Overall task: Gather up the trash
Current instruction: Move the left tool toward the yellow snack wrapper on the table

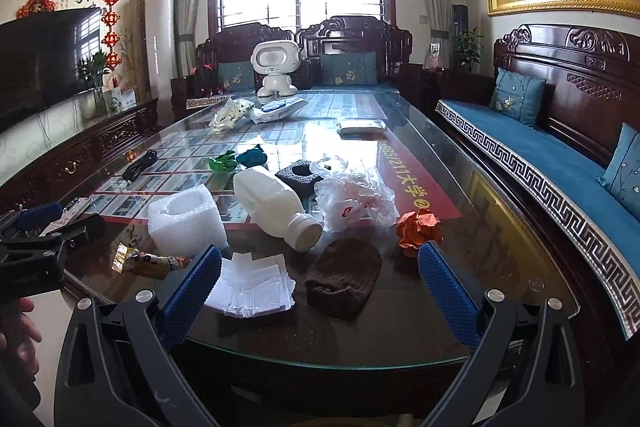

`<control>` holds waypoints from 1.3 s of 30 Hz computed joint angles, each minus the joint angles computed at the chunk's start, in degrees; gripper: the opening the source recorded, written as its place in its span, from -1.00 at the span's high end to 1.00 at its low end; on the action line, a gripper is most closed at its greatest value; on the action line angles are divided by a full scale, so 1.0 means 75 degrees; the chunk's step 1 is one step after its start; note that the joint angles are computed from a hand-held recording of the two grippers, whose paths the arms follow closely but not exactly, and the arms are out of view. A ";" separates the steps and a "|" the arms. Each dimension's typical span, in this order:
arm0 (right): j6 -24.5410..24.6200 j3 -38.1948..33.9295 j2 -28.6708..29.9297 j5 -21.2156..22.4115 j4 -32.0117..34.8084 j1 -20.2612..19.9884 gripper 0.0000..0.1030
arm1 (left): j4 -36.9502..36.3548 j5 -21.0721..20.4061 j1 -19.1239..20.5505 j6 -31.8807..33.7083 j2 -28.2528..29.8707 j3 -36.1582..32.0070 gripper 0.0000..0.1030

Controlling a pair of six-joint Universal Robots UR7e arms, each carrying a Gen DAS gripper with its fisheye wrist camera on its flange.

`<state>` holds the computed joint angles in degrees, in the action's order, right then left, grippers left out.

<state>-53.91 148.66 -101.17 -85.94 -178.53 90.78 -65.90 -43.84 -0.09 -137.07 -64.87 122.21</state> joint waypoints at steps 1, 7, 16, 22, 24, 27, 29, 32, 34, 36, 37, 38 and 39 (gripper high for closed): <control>0.0011 0.0010 -0.0044 -0.0001 0.0044 -0.0017 -0.84 | -0.0109 0.0048 -0.0052 0.0074 -0.0018 0.0048 -0.93; 0.0045 0.0057 -0.0341 0.0060 0.0354 -0.0119 -0.84 | -0.0858 -0.0225 -0.0065 0.0339 -0.0236 0.0190 -0.93; -0.0116 0.0227 -0.0879 0.0318 0.0768 -0.0309 -0.84 | -0.1235 -0.0730 0.0022 0.0785 -0.0108 0.0140 -0.93; -0.0412 0.0413 -0.1213 0.0612 0.1112 -0.0594 -0.84 | -0.0835 -0.0861 -0.0094 0.0785 0.0090 0.0038 -0.93; -0.0478 0.0433 -0.1297 0.0769 0.1301 -0.0713 -0.84 | -0.0767 -0.0756 -0.0183 0.0765 0.0113 0.0093 -0.93; -0.0554 0.0454 -0.1397 0.0991 0.1499 -0.0903 -0.84 | -0.0560 -0.0283 -0.0453 0.0659 0.0214 0.0232 -0.93; -0.0673 0.0461 -0.1463 0.1089 0.1634 -0.0986 -0.84 | -0.0787 -0.0119 -0.0475 0.0998 0.0199 0.0316 -0.93; -0.0824 0.0485 -0.1590 0.1171 0.1771 -0.1040 -0.84 | -0.0957 -0.0139 -0.0325 0.1324 0.0313 0.0212 -0.93; -0.0906 0.0491 -0.1681 0.1203 0.1874 -0.1039 -0.84 | -0.1164 -0.0101 -0.0272 0.1429 0.0292 0.0242 -0.93; -0.1010 0.0486 -0.1788 0.1258 0.1983 -0.1064 -0.84 | -0.1352 -0.0009 -0.0276 0.1372 0.0244 0.0322 -0.93; -0.1059 0.0496 -0.1868 0.1303 0.2026 -0.1084 -0.84 | -0.1483 0.0030 -0.0275 0.1348 0.0197 0.0381 -0.93; -0.1111 0.0493 -0.1948 0.1370 0.2095 -0.1121 -0.84 | -0.1686 0.0103 -0.0303 0.1346 0.0125 0.0491 -0.93; -0.1167 0.0490 -0.2024 0.1447 0.2161 -0.1164 -0.84 | -0.1849 0.0179 -0.0319 0.1348 0.0041 0.0592 -0.93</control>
<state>-62.67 152.34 -116.35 -75.09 -162.32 82.05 -79.77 -42.50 -2.48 -126.96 -64.57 126.65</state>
